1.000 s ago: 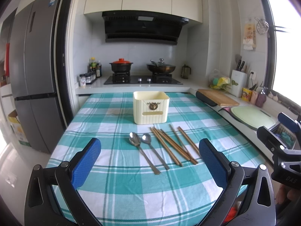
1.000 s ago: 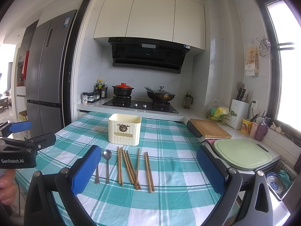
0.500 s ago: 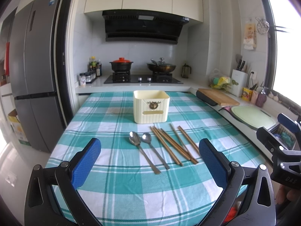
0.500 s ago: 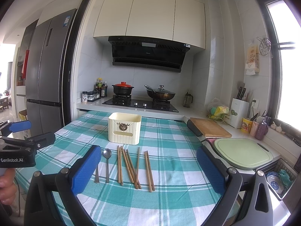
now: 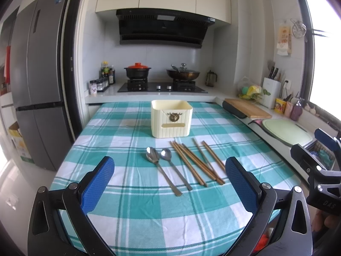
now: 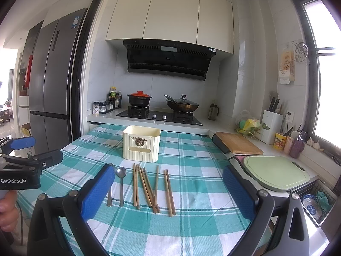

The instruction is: Organize utensils

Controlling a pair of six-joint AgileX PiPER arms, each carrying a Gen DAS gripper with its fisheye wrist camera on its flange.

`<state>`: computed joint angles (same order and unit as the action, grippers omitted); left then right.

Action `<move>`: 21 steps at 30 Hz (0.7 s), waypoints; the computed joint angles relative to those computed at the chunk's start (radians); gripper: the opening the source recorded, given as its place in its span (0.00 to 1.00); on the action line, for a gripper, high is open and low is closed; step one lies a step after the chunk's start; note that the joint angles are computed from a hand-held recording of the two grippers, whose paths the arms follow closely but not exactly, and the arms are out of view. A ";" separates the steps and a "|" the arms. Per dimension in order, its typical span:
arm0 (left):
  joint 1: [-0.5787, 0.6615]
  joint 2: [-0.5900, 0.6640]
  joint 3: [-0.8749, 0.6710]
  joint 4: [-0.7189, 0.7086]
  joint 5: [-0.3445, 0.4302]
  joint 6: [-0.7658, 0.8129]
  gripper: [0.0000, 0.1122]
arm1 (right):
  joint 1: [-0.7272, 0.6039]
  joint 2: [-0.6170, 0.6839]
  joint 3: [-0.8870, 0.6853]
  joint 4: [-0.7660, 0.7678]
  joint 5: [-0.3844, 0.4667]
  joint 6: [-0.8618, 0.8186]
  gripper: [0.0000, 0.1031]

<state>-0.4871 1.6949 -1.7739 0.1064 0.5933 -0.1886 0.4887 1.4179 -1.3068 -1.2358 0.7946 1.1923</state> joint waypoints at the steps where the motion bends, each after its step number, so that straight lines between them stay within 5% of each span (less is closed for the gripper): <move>1: 0.000 0.002 -0.004 -0.001 0.004 0.001 0.92 | 0.000 0.000 0.001 0.000 0.000 0.001 1.00; 21: 0.011 0.056 -0.087 -0.038 0.072 0.028 0.91 | -0.029 0.028 -0.017 0.059 -0.020 -0.045 1.00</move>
